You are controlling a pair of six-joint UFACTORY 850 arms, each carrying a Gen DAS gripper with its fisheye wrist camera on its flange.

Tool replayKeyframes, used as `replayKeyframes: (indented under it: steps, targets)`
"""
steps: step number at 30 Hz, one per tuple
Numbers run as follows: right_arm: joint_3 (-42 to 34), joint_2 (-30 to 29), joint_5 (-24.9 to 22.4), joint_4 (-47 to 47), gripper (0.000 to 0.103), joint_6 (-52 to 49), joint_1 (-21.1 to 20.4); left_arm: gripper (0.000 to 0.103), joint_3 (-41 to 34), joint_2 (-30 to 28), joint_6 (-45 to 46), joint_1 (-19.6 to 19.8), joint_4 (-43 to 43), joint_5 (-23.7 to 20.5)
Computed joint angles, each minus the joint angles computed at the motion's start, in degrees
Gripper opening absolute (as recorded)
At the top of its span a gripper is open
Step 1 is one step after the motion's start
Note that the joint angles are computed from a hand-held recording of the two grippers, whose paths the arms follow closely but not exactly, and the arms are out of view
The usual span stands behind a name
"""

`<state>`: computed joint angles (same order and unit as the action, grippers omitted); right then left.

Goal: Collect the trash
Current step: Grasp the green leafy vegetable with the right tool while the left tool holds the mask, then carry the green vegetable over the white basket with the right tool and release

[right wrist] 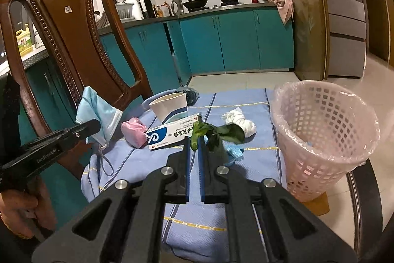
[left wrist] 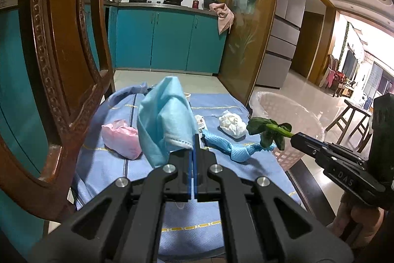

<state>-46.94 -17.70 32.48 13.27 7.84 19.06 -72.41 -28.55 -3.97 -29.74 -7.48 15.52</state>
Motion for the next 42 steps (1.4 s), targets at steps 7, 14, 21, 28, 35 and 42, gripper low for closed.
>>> replayKeyframes:
  steps: [7,14,21,28,35,42]
  targets:
    - [-0.2,-0.1,-0.2,0.9,0.006,-0.9,0.1,0.002,-1.1,-1.0,1.3,-0.1,-0.6,-2.1]
    - [-0.5,-0.4,-0.4,1.5,0.006,-1.7,0.2,0.002,-1.4,-1.3,1.5,0.0,-0.9,-2.8]
    - [-0.7,-0.5,-0.6,1.8,0.006,-2.1,0.4,0.002,-1.7,-1.5,2.3,0.0,-1.7,-3.1]
    - [-0.4,-0.5,-0.1,1.6,0.006,-2.1,0.4,0.002,-1.7,-1.5,2.5,-0.1,-1.9,-3.3]
    - [1.2,1.4,3.6,3.6,0.006,-3.9,-0.6,0.002,-1.8,-1.7,3.8,-0.2,-3.4,-3.3]
    - [-0.9,1.4,7.1,11.8,0.006,-7.7,-7.1,0.002,-1.9,-1.8,3.9,-0.3,-3.6,-3.0]
